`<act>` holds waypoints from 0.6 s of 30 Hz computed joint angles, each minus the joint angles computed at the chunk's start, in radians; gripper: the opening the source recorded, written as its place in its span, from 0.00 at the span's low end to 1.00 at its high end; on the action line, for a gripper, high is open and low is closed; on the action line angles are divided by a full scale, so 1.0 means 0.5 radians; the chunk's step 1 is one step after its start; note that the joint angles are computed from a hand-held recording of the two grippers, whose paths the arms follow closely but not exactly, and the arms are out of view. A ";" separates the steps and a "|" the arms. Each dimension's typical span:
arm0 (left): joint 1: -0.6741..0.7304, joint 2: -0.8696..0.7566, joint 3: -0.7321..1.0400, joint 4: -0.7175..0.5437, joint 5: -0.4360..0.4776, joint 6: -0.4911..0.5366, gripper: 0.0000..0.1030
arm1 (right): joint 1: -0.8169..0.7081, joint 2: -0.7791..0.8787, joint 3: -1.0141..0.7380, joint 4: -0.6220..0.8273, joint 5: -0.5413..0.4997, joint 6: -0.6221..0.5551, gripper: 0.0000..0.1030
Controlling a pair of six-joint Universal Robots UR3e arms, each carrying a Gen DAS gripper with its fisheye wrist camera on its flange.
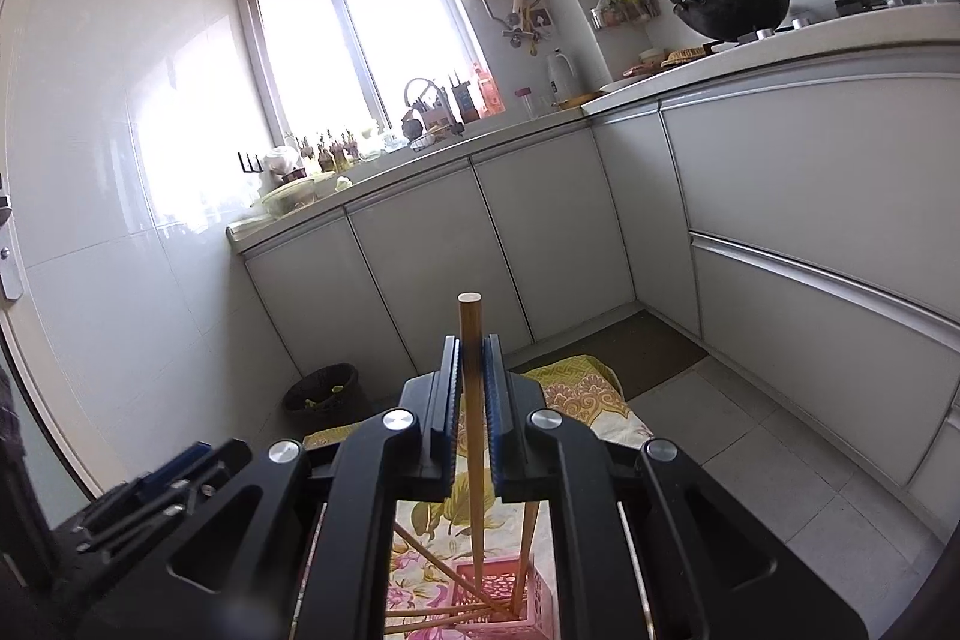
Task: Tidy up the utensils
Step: 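Open the left tool to drop its chopstick in the basket while the right tool releases its own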
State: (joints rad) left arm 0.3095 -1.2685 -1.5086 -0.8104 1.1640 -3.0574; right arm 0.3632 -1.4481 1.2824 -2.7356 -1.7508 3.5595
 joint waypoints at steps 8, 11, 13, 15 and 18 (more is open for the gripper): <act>0.119 0.071 -0.091 -0.018 -0.038 0.016 0.38 | 0.057 0.248 0.039 -0.143 -0.038 0.023 0.08; 0.149 0.086 -0.104 -0.033 -0.040 0.022 0.40 | 0.046 0.252 0.062 -0.095 0.014 0.042 0.12; 0.170 0.098 -0.098 -0.056 -0.048 0.014 0.42 | 0.045 0.230 0.064 -0.044 0.018 0.068 0.32; 0.180 0.131 -0.109 -0.067 -0.047 0.008 0.45 | 0.055 0.175 0.121 -0.104 -0.012 0.098 0.60; 0.186 0.191 -0.120 -0.075 -0.035 -0.009 0.54 | 0.077 0.079 0.153 -0.115 -0.084 0.137 0.70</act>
State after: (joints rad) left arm 0.4025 -1.1730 -1.5687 -0.8480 1.1463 -3.0621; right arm 0.4019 -1.4087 1.3590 -2.7929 -1.7929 3.6281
